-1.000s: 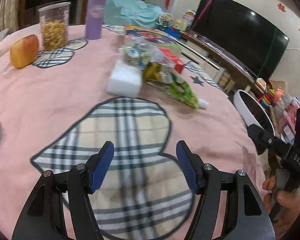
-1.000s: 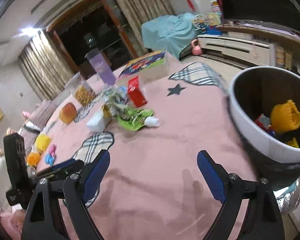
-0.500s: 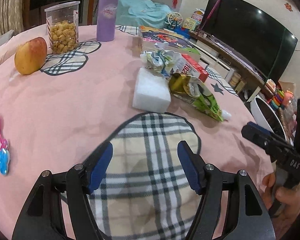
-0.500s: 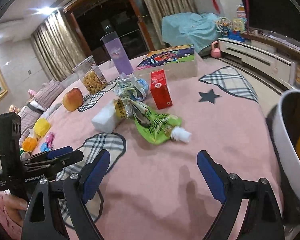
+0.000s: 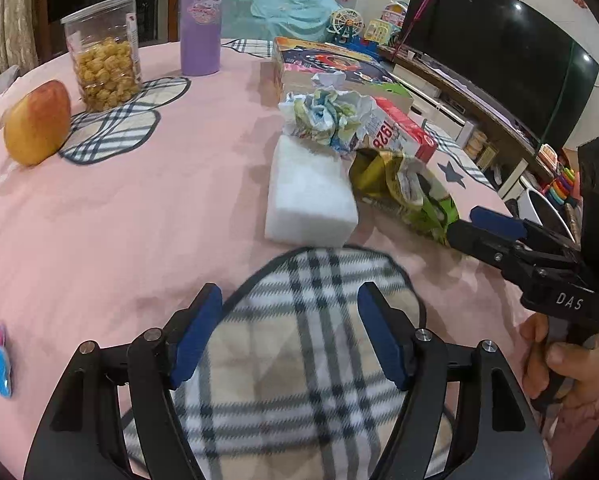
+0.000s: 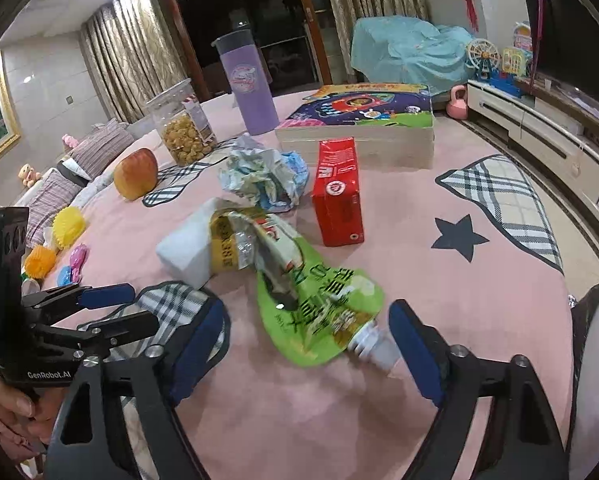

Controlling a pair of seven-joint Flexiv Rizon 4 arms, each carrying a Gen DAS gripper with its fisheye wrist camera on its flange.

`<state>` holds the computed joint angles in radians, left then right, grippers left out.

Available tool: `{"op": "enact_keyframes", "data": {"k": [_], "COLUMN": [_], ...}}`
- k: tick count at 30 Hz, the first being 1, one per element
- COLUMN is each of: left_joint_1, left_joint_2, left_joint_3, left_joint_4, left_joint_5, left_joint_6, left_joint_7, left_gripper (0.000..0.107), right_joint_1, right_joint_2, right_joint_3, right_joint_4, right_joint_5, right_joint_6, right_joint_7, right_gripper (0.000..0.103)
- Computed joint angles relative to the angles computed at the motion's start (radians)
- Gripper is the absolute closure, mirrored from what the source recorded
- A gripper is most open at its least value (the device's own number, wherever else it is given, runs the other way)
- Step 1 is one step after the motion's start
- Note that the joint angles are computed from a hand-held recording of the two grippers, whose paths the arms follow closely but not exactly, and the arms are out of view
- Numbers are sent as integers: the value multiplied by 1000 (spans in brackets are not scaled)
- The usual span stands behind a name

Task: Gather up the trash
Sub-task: 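Grasp the white foam block with the left tool while the right tool grasps the green pouch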

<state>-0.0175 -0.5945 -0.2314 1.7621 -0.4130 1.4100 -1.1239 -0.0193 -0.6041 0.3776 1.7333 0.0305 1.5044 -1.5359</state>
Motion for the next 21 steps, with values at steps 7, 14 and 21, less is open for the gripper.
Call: {"op": "enact_keyframes", "data": {"k": [7, 14, 21], "left_joint_1": [-84, -13, 145], "left_joint_2": [-81, -77, 41], "left_joint_3": [94, -1, -200], "left_joint_4": [-135, -117, 103], "left_joint_5": [79, 51, -56], "left_joint_6": [6, -12, 44], "left_joint_7": [-47, 14, 166], "left_gripper": [35, 60, 61], "right_joint_1": [8, 11, 12], "right_joint_2": [-16, 23, 132], "right_joint_3": [-5, -2, -9], "right_joint_4": [-30, -10, 102], "right_joint_5": [-2, 32, 114], "right_joint_6": [-32, -57, -80], "right_joint_7": [-17, -18, 32], "right_gripper": [45, 75, 76]}}
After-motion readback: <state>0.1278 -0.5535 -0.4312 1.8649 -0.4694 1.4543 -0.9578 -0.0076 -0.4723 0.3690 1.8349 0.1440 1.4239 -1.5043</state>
